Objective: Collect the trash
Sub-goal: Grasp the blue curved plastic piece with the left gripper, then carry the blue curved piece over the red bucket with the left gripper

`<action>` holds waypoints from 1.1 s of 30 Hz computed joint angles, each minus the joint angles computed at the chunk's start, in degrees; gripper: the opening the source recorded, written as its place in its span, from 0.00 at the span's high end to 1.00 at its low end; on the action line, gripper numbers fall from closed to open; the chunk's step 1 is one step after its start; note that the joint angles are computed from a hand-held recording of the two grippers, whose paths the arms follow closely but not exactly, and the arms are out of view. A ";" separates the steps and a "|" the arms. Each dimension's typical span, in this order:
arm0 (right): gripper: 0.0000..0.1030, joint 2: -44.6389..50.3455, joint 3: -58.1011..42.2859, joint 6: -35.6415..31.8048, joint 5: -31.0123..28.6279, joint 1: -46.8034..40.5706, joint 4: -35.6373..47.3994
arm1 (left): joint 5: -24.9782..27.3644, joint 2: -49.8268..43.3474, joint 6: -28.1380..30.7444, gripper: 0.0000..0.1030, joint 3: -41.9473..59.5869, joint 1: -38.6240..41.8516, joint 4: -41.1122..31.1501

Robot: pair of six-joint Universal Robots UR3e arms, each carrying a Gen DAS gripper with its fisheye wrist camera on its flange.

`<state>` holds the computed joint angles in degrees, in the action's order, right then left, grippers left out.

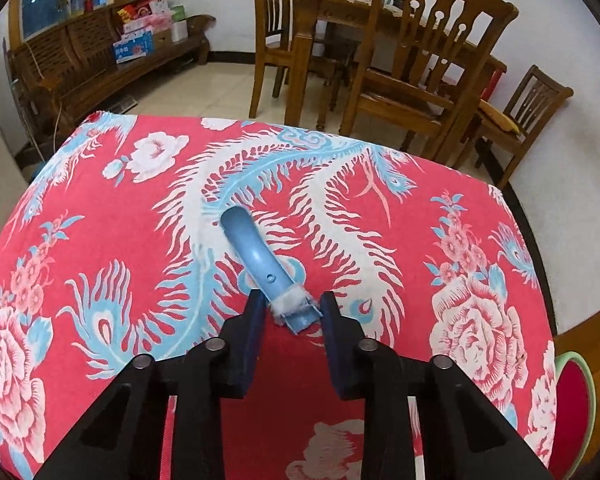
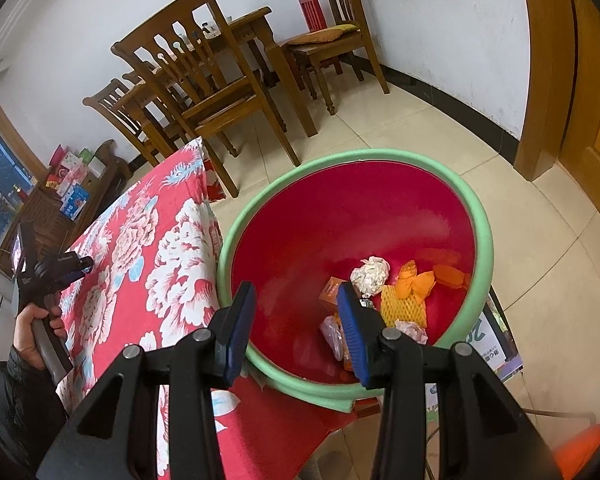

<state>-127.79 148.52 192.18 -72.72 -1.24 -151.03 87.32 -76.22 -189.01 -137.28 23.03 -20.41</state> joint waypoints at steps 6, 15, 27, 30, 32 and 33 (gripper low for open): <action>0.57 -1.41 0.17 0.11 0.00 0.15 0.81 | -2.62 6.17 2.39 0.77 -3.54 1.28 -1.36; 0.57 -4.43 0.42 0.60 -0.25 0.32 2.60 | -5.51 20.88 4.71 0.77 -6.38 -4.89 -11.08; 0.57 -16.14 0.56 -2.29 2.77 -5.77 13.93 | 1.42 13.68 -2.60 0.77 1.19 -32.14 -9.45; 0.57 -22.08 0.39 -4.72 5.22 -10.00 20.80 | 2.52 8.62 -4.40 0.77 4.74 -39.23 -7.92; 0.57 -26.35 0.26 -6.81 7.13 -13.29 25.98 | 2.93 5.30 -5.15 0.77 6.76 -42.84 -6.78; 0.57 -28.50 0.00 -8.02 8.19 -15.05 28.95 | 3.29 3.56 -5.35 0.77 7.75 -44.55 -6.19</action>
<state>-156.28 148.51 184.17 -64.53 -16.29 -122.08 90.60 -72.66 -194.35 -129.53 -21.52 -26.60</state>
